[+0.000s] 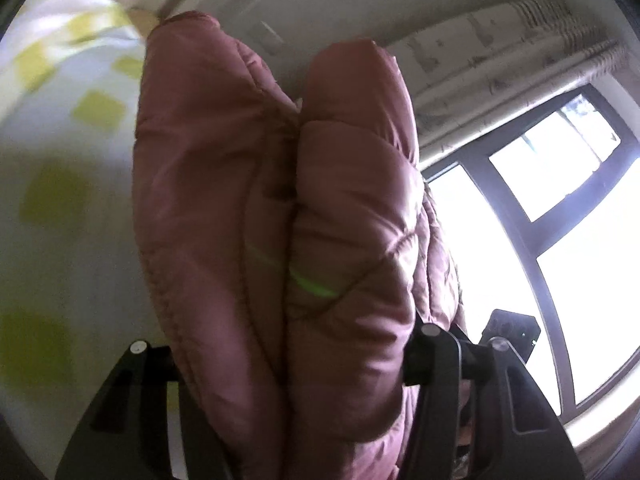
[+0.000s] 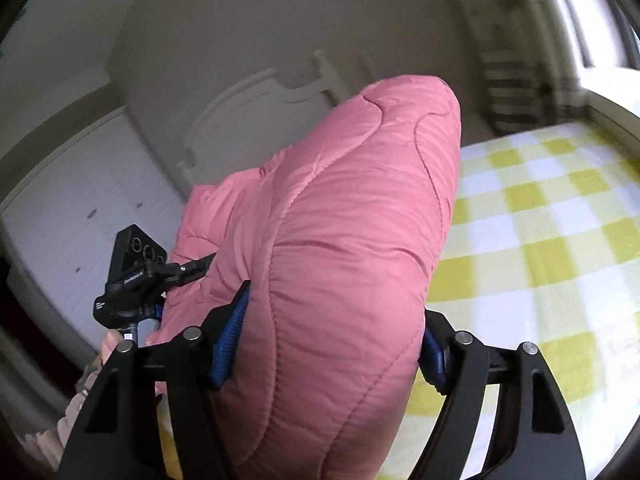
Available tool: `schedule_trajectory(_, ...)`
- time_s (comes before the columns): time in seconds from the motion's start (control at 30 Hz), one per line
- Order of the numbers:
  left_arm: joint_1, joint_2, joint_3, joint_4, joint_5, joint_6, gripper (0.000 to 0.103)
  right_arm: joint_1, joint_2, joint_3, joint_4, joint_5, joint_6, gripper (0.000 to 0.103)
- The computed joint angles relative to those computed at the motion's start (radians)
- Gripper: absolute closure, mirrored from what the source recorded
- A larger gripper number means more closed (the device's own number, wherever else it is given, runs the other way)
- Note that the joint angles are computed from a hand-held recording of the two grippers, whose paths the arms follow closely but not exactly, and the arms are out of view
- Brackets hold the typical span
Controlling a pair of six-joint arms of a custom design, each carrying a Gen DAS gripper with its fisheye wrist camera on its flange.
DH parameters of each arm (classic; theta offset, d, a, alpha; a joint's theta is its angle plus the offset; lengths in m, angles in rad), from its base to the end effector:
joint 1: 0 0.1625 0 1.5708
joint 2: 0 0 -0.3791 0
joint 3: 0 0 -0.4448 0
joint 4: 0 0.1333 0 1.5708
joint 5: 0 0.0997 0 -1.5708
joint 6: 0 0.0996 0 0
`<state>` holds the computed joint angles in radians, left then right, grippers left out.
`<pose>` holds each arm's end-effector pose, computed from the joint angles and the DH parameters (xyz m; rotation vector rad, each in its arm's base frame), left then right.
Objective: Fold large clothes
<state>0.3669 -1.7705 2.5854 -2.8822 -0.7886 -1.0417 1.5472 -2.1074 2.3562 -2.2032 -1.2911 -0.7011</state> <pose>-0.2548 -0.3159 0.1958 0.0634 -2.7522 1.3182 0.1521 -0.3693 0.3273 -1.0530 2.7468 -0.6807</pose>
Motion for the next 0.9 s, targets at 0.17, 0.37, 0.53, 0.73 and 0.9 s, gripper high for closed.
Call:
schedule_trajectory(0.17, 0.224, 0.291, -0.168, -0.062, -0.077, 0.084, 0.025, -0.039, 0.167, -0.026, -0.148, -0.185, 0.104, 0.011)
schedule_trajectory(0.37, 0.207, 0.301, -0.206, 0.046, 0.023, 0.027, 0.019, 0.087, -0.004, 0.108, -0.383, -0.258, 0.042, 0.01)
schedule_trajectory(0.53, 0.056, 0.281, -0.277, 0.4, 0.397, -0.175, 0.02, 0.205, -0.121, 0.202, -0.376, -0.258, -0.086, 0.019)
schedule_trajectory(0.73, 0.076, 0.516, -0.543, 0.462, 0.438, 0.138, 0.01, 0.366, 0.021, 0.265, -0.526, -0.423, -0.129, 0.028)
schedule_trajectory(0.9, 0.165, 0.615, -0.637, 0.458, 0.349, 0.293, 0.007, 0.315, -0.011, 0.307, -0.514, -0.429, -0.177, 0.027)
